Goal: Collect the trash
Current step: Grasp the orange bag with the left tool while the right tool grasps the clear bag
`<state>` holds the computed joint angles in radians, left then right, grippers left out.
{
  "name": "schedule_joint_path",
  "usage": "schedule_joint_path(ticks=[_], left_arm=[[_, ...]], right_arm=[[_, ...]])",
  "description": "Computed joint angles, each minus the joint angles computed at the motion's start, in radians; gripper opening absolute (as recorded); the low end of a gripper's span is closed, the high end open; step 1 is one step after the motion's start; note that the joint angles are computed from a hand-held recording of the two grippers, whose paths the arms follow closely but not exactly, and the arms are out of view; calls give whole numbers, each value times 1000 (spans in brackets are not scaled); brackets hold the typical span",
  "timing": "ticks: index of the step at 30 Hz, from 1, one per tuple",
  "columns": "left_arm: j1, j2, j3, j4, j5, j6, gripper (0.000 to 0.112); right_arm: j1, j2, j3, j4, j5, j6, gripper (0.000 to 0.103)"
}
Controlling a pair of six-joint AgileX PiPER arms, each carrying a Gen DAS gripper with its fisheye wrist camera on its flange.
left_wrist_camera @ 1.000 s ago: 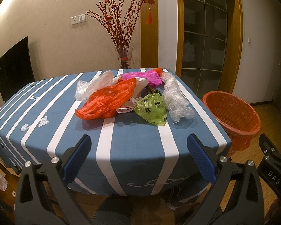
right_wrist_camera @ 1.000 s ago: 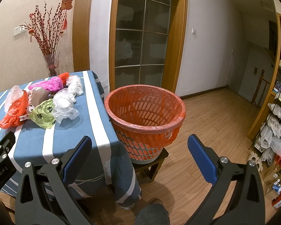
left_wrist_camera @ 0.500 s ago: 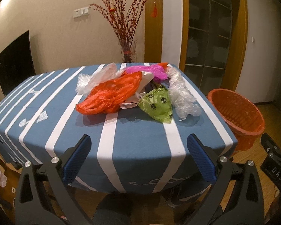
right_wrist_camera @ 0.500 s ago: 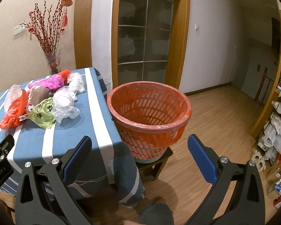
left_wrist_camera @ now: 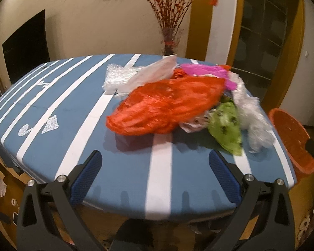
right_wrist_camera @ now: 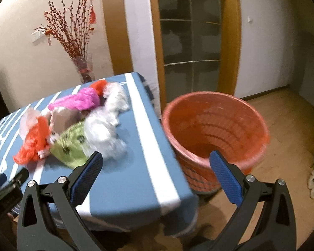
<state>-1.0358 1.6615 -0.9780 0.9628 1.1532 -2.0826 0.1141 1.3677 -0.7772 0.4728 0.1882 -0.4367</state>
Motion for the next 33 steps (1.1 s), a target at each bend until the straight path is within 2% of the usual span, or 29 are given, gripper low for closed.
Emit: schedule_joint_path(ticks=[2, 6, 8, 10, 12, 16, 23, 27, 33], left_arm=[[40, -14, 16, 5, -19, 19, 99], [101, -26, 20, 31, -42, 71, 99], [133, -22, 17, 47, -56, 91, 99], [166, -19, 17, 59, -84, 105, 99], [207, -14, 12, 65, -117, 124, 99], [263, -2, 8, 73, -174, 152, 99], [361, 13, 20, 73, -334, 187, 79], [396, -2, 57, 86, -434, 163, 65], [369, -7, 51, 87, -407, 167, 37]], right_arm=[[21, 50, -49, 19, 15, -10, 100], [72, 160, -148, 197, 40, -180, 97], [95, 209, -194, 174, 62, -157, 87], [105, 269, -252, 216, 115, -190, 82], [113, 310, -293, 188, 138, -152, 75], [127, 364, -334, 120, 157, -88, 64], [128, 406, -363, 50, 195, -36, 37], [115, 399, -353, 68, 199, -60, 30], [97, 377, -335, 96, 199, -94, 27]])
